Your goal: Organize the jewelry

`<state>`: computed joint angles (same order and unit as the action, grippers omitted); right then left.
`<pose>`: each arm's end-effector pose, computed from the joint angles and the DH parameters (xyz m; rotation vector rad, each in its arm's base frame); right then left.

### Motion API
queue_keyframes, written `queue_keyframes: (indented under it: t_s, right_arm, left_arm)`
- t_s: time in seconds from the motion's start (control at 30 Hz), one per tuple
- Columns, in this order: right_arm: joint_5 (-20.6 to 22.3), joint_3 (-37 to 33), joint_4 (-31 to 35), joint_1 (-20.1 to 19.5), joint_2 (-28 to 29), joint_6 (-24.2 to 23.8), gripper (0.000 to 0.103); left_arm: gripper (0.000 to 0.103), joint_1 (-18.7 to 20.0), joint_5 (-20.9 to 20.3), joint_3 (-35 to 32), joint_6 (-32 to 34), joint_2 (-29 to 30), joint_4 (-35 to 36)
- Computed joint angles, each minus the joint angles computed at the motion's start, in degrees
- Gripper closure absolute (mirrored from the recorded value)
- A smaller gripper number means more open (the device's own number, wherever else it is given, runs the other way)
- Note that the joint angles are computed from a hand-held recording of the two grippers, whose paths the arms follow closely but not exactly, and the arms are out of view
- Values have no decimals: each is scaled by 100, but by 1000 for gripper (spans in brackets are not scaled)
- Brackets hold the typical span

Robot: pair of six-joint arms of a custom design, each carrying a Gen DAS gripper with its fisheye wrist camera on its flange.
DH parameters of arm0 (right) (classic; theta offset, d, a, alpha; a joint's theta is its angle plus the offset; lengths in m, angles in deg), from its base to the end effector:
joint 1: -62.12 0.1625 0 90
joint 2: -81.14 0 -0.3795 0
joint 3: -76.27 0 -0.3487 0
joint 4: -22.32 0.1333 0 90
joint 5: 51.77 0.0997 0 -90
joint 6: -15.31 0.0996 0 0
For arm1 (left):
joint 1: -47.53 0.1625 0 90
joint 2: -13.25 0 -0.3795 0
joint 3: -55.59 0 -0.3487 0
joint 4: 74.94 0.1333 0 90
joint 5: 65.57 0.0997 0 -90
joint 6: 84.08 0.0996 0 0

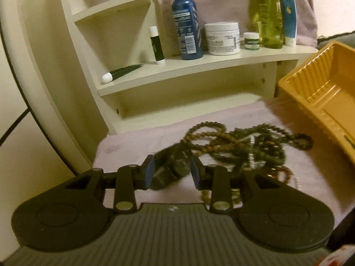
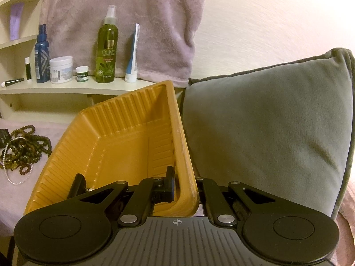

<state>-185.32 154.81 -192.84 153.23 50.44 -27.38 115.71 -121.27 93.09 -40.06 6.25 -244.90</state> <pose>0.0773 -0.6513 0.1792 0.1355 -1.8551 1.0739 -0.1232 -0.8172 0.0541 0.9583 2.0710 -0.8869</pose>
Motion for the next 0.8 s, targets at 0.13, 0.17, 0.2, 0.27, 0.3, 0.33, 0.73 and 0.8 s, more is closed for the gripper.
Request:
queue_keyframes:
  t_s: [0.13, 0.17, 0.2, 0.27, 0.3, 0.33, 0.73, 0.8]
  right_arm:
    - [-16, -30, 18, -9, 12, -16, 97]
    - [-22, -28, 18, -10, 12, -19, 97]
    - [-26, -35, 28, -8, 13, -20, 97]
    - [-34, -46, 33, -7, 18, -28, 97]
    - [-40, -54, 34, -5, 23, -31, 97]
    - [-46, -59, 38, -2, 24, -30, 97]
    - [-31, -44, 38, -3, 14, -42, 97]
    - [-25, -33, 29, -3, 8, -49, 97]
  left_arm:
    - [72, 81, -49, -858, -7, 331, 878]
    - [72, 91, -20, -1099, -3, 438, 1109]
    - [72, 98, 0, -1295, -5, 523, 1303]
    - [74, 120, -29, -1663, -76, 669, 1695]
    - [75, 132, -59, -1826, -122, 730, 1873]
    - [76, 142, -96, -2008, -153, 799, 2063]
    - [93, 168, -348, -2142, -472, 654, 2910]
    - [94, 151, -310, -1733, -491, 473, 2561]
